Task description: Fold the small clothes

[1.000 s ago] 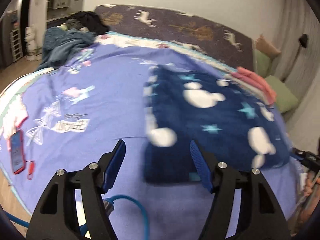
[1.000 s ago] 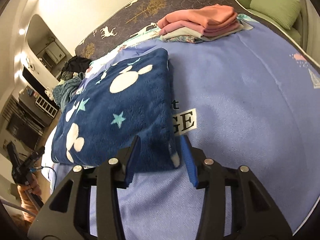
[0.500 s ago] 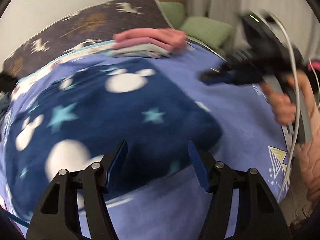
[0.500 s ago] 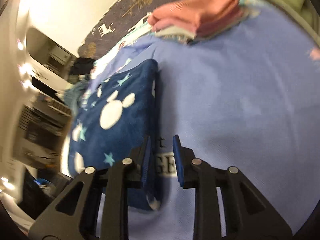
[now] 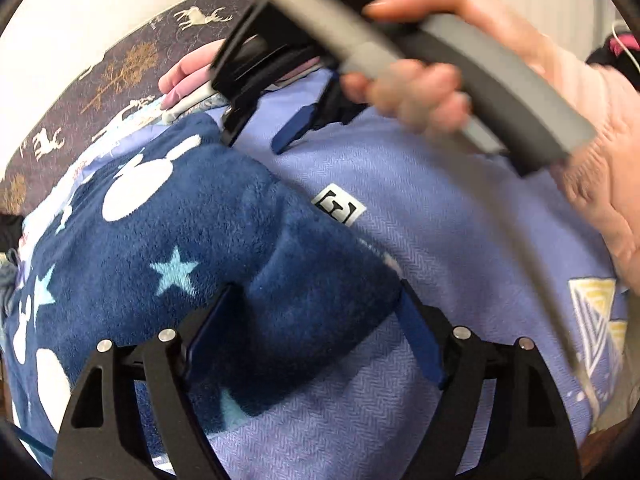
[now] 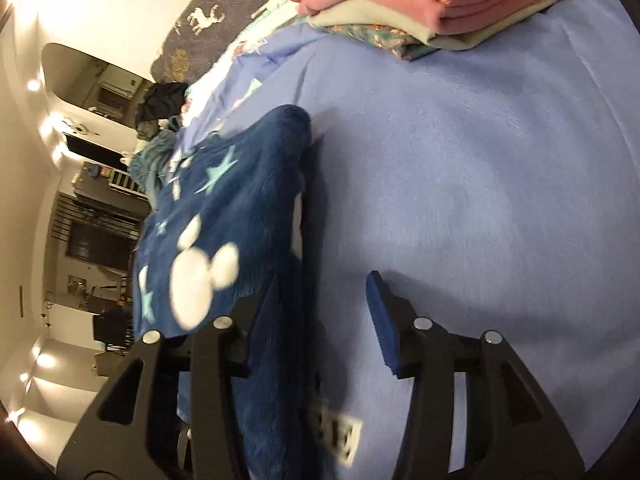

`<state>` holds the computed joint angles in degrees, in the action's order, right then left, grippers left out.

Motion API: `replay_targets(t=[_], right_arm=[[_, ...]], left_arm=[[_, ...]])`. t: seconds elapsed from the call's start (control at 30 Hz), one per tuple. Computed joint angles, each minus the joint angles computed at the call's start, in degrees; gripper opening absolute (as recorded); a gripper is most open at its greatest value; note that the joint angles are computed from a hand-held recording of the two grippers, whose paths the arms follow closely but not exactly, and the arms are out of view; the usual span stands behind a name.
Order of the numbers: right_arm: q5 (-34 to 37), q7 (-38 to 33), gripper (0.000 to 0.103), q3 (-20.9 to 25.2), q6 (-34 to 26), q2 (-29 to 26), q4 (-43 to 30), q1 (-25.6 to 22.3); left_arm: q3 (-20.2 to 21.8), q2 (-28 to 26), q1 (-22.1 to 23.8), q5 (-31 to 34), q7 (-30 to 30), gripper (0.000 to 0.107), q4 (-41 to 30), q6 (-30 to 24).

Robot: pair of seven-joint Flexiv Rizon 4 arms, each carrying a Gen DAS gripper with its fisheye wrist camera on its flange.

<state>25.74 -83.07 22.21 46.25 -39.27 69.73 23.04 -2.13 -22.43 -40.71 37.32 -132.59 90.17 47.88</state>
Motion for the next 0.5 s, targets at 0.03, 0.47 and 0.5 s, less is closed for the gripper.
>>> replay_targets(t=[0.03,0.47,0.5], right_arm=[[0.1,-0.5,0.047,0.2,-0.1,-0.7,-0.9,0.1],[9.0,-7.4,0.011,3.8,8.8,-3.1,-3.9,-0.5],[9.9,-9.3,0.011,4.6,11.7,-1.4,-2.2,-1.1]], left_arm=[[0.0,0.0,-0.1,0.2,0.2,0.079,0.0,-0.2],[-1.1,3.3,4.0,-4.4,0.9,0.016,5.4,7.7],[-1.3,3.7,4.4,-5.4,1.4,0.016,6.2,9.2]])
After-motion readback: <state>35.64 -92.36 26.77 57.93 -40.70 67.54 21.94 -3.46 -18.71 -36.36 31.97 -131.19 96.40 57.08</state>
